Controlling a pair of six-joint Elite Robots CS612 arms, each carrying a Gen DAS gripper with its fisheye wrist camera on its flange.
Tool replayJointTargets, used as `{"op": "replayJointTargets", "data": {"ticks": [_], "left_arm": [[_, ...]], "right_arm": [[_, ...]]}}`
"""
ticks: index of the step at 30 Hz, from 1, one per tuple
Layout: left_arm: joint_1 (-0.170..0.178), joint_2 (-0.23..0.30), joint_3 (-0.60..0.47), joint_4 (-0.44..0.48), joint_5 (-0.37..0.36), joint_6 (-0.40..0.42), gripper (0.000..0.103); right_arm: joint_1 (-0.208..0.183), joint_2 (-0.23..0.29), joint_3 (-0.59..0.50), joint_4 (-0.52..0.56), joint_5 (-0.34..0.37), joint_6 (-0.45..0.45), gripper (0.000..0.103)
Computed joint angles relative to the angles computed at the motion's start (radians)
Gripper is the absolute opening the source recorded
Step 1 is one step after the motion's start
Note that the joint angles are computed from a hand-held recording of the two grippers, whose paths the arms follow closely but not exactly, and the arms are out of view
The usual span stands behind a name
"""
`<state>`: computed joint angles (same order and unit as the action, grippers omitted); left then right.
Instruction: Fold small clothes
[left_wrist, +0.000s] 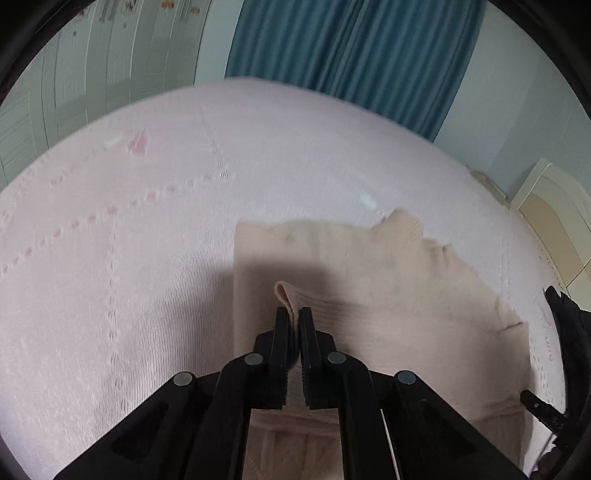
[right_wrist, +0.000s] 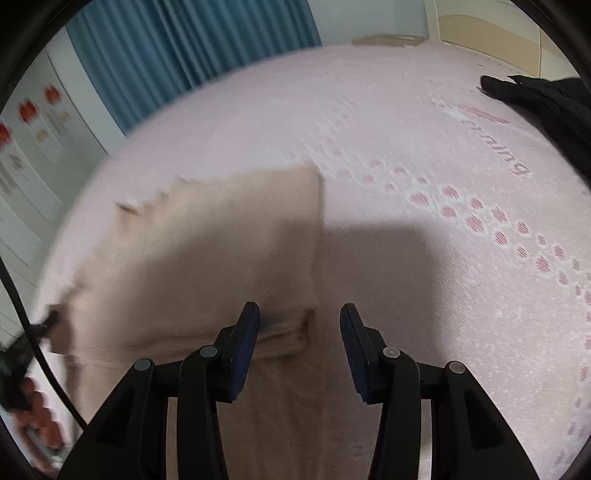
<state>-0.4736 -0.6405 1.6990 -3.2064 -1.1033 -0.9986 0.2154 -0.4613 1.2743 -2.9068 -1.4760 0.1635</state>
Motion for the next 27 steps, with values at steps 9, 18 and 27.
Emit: {"op": "replayJointTargets", "data": {"ticks": [9, 18, 27], "left_arm": [[-0.019, -0.022, 0.043, -0.001, 0.005, 0.021, 0.038], [-0.068, -0.053, 0.141, -0.110, 0.071, 0.085, 0.038], [-0.148, -0.104, 0.314, -0.269, 0.124, -0.008, 0.038]], "right_arm": [[0.002, -0.026, 0.060, -0.112, -0.035, -0.018, 0.051], [0.021, -0.069, 0.158, -0.254, -0.109, -0.118, 0.050], [0.001, -0.152, 0.350, -0.355, 0.007, -0.134, 0.048]]}}
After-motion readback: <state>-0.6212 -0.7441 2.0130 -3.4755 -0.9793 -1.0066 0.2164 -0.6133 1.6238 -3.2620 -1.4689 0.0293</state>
